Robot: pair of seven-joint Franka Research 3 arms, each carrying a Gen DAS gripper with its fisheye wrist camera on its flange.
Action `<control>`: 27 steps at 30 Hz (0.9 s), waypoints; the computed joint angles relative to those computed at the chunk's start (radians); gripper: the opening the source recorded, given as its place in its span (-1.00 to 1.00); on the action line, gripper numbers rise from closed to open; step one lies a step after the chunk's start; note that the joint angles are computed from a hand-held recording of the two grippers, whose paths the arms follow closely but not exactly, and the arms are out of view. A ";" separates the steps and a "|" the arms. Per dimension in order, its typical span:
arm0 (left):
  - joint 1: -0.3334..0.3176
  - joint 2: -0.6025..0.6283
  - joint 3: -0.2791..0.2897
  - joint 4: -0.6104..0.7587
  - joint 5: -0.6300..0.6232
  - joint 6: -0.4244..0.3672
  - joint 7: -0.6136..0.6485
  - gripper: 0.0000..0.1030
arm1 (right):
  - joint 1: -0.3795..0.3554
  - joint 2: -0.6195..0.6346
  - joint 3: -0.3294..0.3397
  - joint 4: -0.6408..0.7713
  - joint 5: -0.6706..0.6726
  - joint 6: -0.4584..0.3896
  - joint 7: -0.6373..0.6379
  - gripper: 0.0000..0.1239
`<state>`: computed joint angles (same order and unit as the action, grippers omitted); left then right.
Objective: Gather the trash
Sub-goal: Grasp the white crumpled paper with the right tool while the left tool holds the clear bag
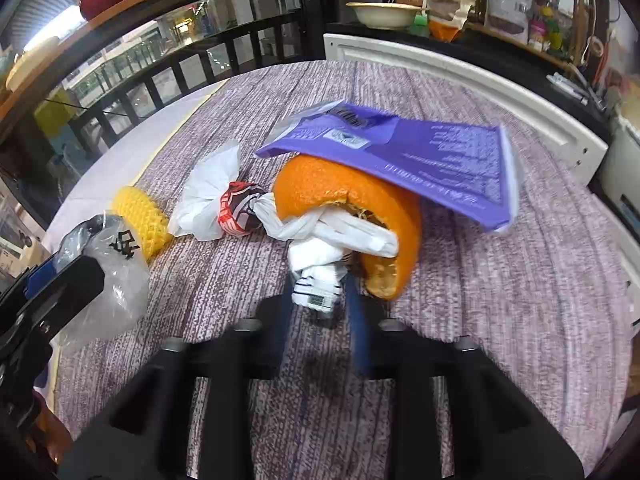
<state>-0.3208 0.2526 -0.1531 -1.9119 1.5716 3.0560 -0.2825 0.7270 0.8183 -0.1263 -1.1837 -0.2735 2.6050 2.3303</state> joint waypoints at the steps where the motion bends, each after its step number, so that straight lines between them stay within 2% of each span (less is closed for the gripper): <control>1: 0.002 0.001 0.001 -0.001 0.004 0.007 -0.002 -0.12 | 0.010 -0.007 -0.015 -0.017 -0.013 0.018 0.018 -0.73; 5: 0.003 0.008 0.004 0.000 -0.025 0.028 0.027 -0.12 | 0.015 -0.038 -0.015 -0.074 -0.018 0.059 0.045 -0.76; 9: -0.001 0.009 0.008 0.010 0.026 0.024 -0.025 -0.12 | 0.014 -0.095 0.001 -0.169 -0.010 0.111 0.036 -0.76; 15: 0.005 0.013 -0.004 0.014 0.044 0.018 -0.028 -0.12 | 0.047 -0.217 -0.016 -0.369 -0.024 0.223 0.075 -0.76; 20: 0.011 0.021 -0.014 0.021 0.066 0.020 -0.042 -0.12 | 0.102 -0.319 -0.069 -0.533 -0.075 0.313 0.154 -0.76; 24: 0.022 0.043 -0.013 0.015 -0.055 0.067 0.054 -0.12 | 0.165 -0.392 -0.142 -0.643 -0.172 0.353 0.266 -0.76; 27: -0.007 0.047 0.015 0.013 -0.090 0.066 0.086 -0.12 | 0.218 -0.456 -0.209 -0.732 -0.290 0.374 0.397 -0.76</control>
<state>-0.3275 0.2995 -0.1379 -1.8987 1.4815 3.1217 -0.1968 0.9449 0.3620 -0.3348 -1.9157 -0.5633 2.9793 2.7277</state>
